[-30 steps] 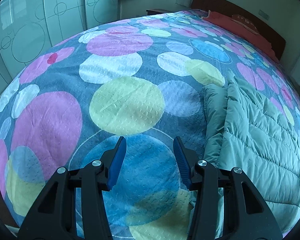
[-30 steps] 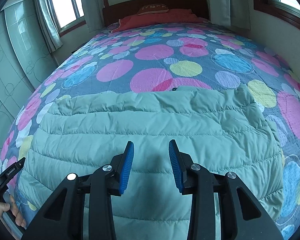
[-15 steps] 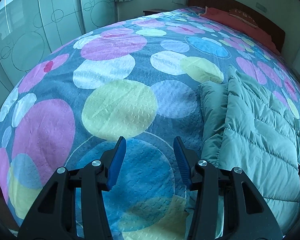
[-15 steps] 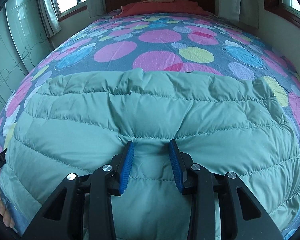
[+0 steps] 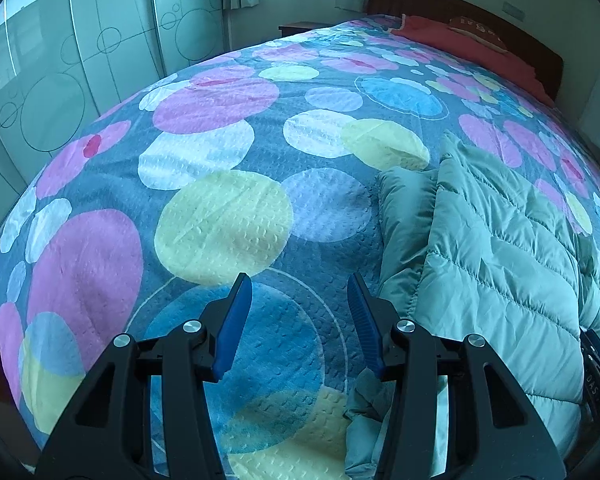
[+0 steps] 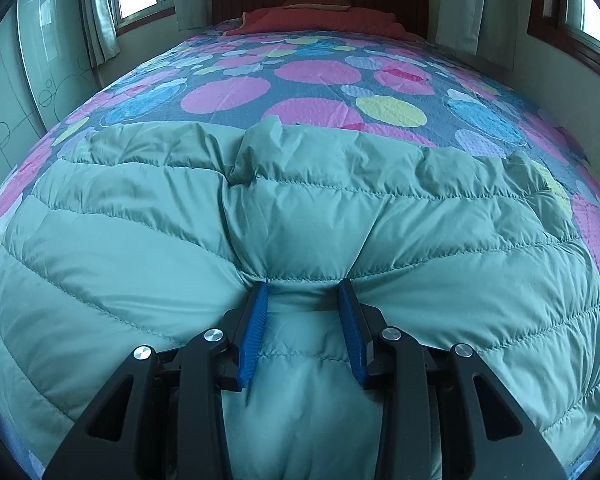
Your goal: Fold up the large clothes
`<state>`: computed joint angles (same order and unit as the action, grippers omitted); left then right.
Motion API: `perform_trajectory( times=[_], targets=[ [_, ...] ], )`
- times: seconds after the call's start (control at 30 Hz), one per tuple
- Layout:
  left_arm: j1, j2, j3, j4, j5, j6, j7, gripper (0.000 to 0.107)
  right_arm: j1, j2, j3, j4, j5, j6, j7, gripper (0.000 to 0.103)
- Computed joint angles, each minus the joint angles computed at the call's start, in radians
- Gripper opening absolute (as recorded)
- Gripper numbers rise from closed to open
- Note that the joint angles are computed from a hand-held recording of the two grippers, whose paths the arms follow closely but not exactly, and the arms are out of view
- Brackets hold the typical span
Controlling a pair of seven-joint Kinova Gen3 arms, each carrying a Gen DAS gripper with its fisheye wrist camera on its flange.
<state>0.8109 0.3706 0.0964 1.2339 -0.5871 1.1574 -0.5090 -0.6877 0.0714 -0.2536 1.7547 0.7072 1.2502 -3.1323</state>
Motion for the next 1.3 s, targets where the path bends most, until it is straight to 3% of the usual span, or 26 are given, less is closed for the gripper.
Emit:
perform_trajectory(
  times=[0.17,0.23,0.4,0.53,0.63,0.77,0.9,0.97,1.13,1.23,1.3],
  targets=[
    [0.002,-0.016,0.006,-0.005,0.002,-0.005,0.001,0.052,-0.010,0.006,-0.003,-0.003,0.013,0.015,-0.008,0.037],
    [0.005,-0.019,0.007,-0.011,-0.001,-0.005,0.005,0.061,-0.013,0.007,-0.003,-0.002,0.016,0.016,-0.012,0.037],
    [-0.008,-0.018,0.017,-0.019,0.027,-0.045,-0.004,0.061,-0.015,0.008,-0.002,-0.001,0.020,0.016,-0.015,0.037],
    [-0.039,0.004,0.026,-0.040,0.097,-0.096,-0.040,0.063,-0.018,0.009,-0.002,0.001,0.024,0.019,-0.018,0.037],
    [-0.067,0.043,0.031,-0.089,0.170,-0.083,-0.100,0.069,-0.020,0.010,-0.002,0.001,0.027,0.021,-0.019,0.037],
    [-0.134,0.032,0.049,-0.048,0.319,-0.178,-0.160,0.069,-0.025,0.013,-0.004,0.000,0.031,0.026,-0.025,0.037],
    [-0.148,0.058,0.050,-0.061,0.386,-0.190,-0.226,0.069,-0.026,0.013,-0.003,0.000,0.032,0.027,-0.025,0.037],
    [-0.153,0.057,0.045,-0.037,0.409,-0.228,-0.239,0.062,-0.027,0.013,-0.002,0.000,0.033,0.026,-0.025,0.037],
    [-0.126,0.046,0.032,-0.014,0.396,-0.275,-0.263,0.021,-0.028,0.015,-0.002,-0.003,0.033,0.029,-0.024,0.037],
    [-0.071,0.043,0.007,-0.051,0.328,-0.241,-0.233,0.010,-0.028,0.005,-0.002,0.003,0.035,0.024,-0.033,0.038],
    [-0.036,0.038,-0.005,-0.073,0.276,-0.219,-0.216,0.009,-0.019,-0.013,-0.001,0.005,0.026,0.020,-0.028,0.039]
  ],
)
